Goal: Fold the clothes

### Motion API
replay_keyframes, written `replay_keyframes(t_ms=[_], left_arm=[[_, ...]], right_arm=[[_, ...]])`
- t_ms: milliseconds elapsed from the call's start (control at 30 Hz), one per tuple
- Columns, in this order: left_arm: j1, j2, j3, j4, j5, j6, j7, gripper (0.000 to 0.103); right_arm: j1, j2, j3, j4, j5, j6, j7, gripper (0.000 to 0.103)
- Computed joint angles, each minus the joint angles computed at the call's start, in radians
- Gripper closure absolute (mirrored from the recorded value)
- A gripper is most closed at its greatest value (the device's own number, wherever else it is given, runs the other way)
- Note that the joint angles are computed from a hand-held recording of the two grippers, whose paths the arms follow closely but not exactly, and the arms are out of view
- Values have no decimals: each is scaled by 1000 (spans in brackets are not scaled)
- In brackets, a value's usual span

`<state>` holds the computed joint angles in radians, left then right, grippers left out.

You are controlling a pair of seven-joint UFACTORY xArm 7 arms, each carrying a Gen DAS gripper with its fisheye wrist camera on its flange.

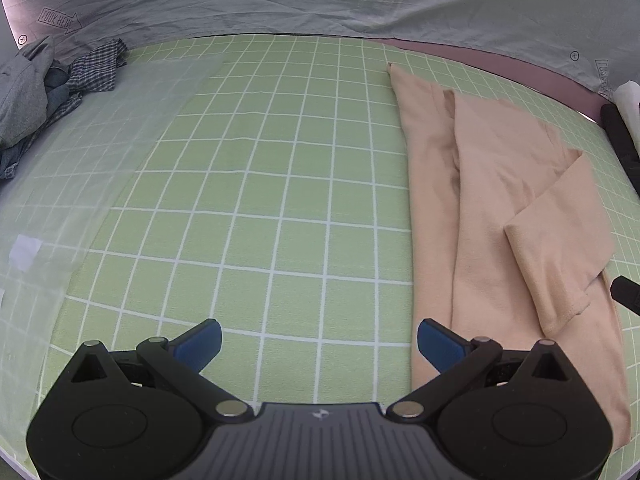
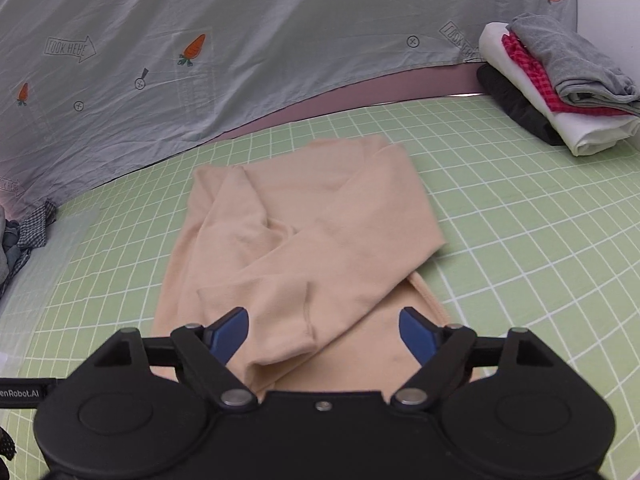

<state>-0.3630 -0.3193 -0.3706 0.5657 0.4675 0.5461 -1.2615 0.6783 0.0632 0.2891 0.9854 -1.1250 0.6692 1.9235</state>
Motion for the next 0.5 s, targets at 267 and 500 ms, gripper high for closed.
replay_keyframes(t_ms=[267, 500], left_arm=[[-34, 218, -27, 216, 138, 20, -154, 1], [-113, 350, 49, 338, 202, -47, -164, 21]], right_arm=[[-101, -127, -12, -148, 134, 13, -140, 13], [-215, -151, -28, -206, 148, -69, -212, 13]])
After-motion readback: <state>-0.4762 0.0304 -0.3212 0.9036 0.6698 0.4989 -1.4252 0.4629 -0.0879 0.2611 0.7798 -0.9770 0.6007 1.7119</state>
